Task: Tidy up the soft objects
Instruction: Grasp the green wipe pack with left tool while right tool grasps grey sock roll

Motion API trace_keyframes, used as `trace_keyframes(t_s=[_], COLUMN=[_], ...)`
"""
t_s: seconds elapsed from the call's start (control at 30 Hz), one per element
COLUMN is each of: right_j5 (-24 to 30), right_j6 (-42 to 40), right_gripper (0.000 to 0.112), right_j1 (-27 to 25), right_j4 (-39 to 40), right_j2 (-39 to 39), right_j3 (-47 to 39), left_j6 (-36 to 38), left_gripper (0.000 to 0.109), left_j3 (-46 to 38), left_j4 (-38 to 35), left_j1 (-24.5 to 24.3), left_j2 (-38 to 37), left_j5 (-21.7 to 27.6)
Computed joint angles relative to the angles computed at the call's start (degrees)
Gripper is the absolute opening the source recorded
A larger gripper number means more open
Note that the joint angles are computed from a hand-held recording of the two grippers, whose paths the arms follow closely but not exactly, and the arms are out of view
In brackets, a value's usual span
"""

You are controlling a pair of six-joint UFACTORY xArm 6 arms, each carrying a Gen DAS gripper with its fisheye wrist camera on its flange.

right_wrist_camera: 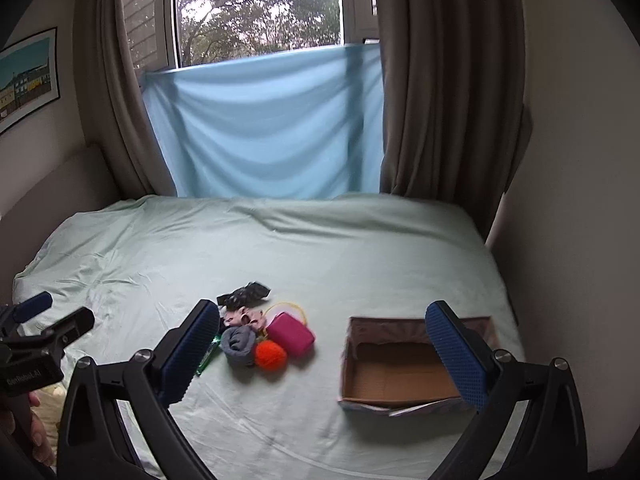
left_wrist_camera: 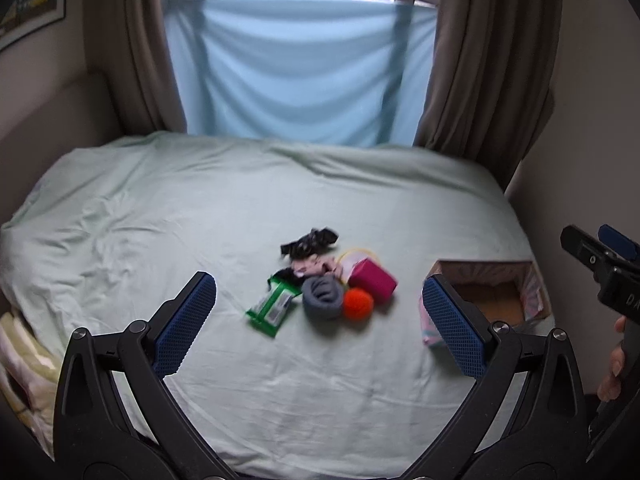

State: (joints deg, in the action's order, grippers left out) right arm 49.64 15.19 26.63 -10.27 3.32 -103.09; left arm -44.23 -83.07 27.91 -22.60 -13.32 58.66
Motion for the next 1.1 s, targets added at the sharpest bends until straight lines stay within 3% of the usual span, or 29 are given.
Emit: trace_keyframes(t_s=[0.2,0.5,0.67,0.8,0.9,1.1], right_j5=[0.3,-0.5,-2.4,-3.3,-5.5,-3.3], right_j6=[8.5,15.7,19.5,22.4,21.0,17.3], right_gripper=[0.103,0.103,0.102,0.101,0.097,0.082], right_j1=[4.9,10.2,11.2,11.9,11.9,11.3], right_j4=[-5.2,-7.5,-7.1,-8.9,-8.2,-6.3], right_j2=[5.2,19.0,27.5,34.4,38.8,50.3], right_j3=[-1.1,-7.4,-10.9,-14.5,-16.7,-28.8], left_j6=[12.9,34.0,45.0,53.8,58.7,67.3], left_gripper=[0.103,0.102,0.101,0.097,0.094,0.087], left_j3=[8.3,17.3,20.1,19.6,18.4,14.1], left_j4=[-9.3,-24.9,-30.8,-38.4,-41.6,-48.6], left_j1=[9.3,19.3,20.9,21.4,21.1,20.1], left_j2=[-0.9,6.3,13.3,19.7,24.6,32.8], left_j5=[-9.9,-24.1,-32.0,-35.1,-37.4,-39.3])
